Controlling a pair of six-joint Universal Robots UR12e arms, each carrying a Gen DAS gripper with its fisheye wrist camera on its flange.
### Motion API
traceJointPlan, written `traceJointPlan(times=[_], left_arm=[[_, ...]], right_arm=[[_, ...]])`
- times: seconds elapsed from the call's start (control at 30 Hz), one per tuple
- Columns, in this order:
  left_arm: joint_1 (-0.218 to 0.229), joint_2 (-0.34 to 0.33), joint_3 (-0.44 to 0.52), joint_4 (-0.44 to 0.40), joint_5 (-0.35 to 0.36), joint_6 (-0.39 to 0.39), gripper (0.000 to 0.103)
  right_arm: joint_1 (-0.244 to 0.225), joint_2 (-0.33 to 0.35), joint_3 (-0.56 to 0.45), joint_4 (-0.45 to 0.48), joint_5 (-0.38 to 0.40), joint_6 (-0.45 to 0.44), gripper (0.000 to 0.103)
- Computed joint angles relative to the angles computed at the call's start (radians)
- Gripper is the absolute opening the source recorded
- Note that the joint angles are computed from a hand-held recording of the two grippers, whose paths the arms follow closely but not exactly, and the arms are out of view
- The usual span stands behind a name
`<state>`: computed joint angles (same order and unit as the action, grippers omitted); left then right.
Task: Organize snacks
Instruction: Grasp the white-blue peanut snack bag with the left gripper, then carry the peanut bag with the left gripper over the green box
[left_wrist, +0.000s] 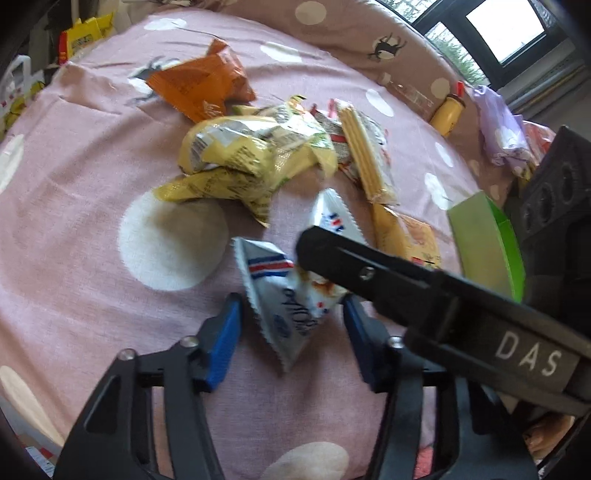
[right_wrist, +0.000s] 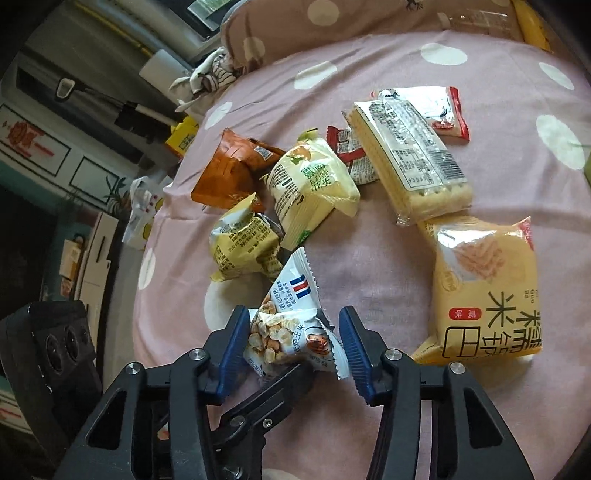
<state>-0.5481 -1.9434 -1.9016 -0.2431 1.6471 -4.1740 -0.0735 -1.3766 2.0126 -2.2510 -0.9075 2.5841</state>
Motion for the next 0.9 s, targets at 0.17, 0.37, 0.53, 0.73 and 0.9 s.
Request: traceJointPlan(times=[0.17, 0.37, 0.53, 0.73, 0.9], left_arm=[[-0.003, -0.001, -0.006, 0.046, 0.010, 0.003, 0.043], [-0.036, -0.011, 0.047, 0.074, 0.104, 0.108, 0.042], [-0.063, -0.051, 0.134, 0.130, 0.131, 0.276, 0.043], [-0.085, -0.123, 0.275, 0.127, 0.053, 0.470, 0.043], [-0.090, -0.194, 0.390, 0.075, -0.042, 0.576, 0.043]], right_arm=[[-0.021, -0.010, 0.011, 0.002, 0.040, 0.002, 0.049], [-0.077, -0.061, 0.054, -0.109, 0.125, 0.039, 0.048], [-0.164, -0.104, 0.096, -0.286, 0.207, 0.151, 0.048], [-0.269, -0.115, 0.136, -0.541, 0.224, 0.364, 0.048], [-0.339, -0.093, 0.145, -0.662, 0.215, 0.514, 0.048]])
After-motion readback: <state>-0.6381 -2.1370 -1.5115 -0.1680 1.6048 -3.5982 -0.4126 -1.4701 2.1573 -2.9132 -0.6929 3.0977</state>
